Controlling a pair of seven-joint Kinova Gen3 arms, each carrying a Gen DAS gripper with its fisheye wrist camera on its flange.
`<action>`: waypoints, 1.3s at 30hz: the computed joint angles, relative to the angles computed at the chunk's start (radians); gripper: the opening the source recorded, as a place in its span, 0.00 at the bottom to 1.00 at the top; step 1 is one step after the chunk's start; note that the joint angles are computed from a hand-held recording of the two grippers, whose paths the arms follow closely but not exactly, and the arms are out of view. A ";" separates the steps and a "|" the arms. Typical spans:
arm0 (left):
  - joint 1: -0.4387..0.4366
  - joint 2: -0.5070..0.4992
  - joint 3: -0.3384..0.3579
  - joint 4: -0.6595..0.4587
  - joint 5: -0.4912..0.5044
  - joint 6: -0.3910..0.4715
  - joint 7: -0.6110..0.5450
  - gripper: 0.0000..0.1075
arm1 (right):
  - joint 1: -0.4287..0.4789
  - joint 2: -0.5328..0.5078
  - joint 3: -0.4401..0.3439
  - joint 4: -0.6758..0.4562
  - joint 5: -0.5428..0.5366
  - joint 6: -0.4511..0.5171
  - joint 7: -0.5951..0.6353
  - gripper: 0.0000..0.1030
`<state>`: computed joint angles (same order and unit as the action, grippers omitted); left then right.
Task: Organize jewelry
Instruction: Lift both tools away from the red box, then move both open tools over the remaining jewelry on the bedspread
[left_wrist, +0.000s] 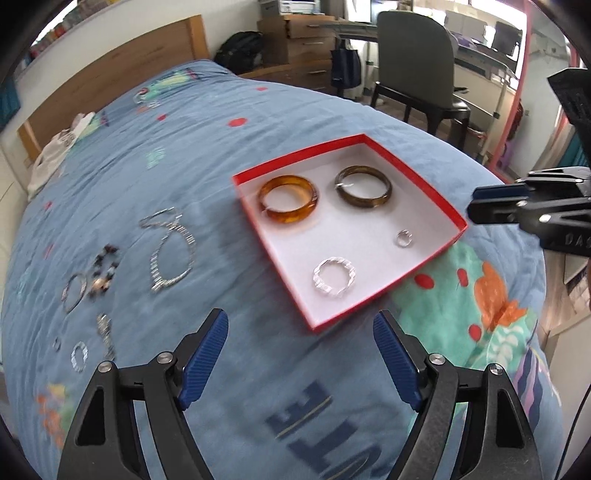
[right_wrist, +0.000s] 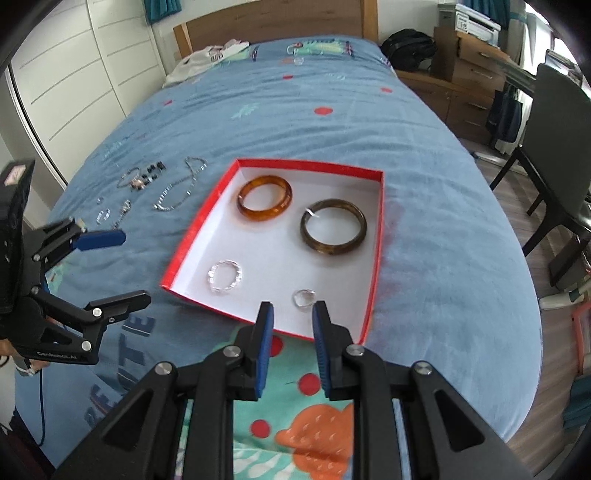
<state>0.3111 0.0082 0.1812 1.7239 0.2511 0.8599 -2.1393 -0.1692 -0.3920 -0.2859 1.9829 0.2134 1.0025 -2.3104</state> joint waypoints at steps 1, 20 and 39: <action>-0.008 -0.012 -0.008 0.010 0.006 0.000 -0.010 0.75 | 0.003 -0.004 -0.016 -0.006 0.003 0.004 -0.015 0.21; -0.260 -0.220 -0.291 0.139 0.149 0.060 -0.278 0.78 | -0.086 0.113 -0.324 -0.173 0.216 0.083 -0.386 0.27; -0.493 -0.166 -0.408 0.117 0.267 0.075 -0.451 0.81 | -0.325 0.335 -0.318 -0.310 0.440 0.141 -0.580 0.33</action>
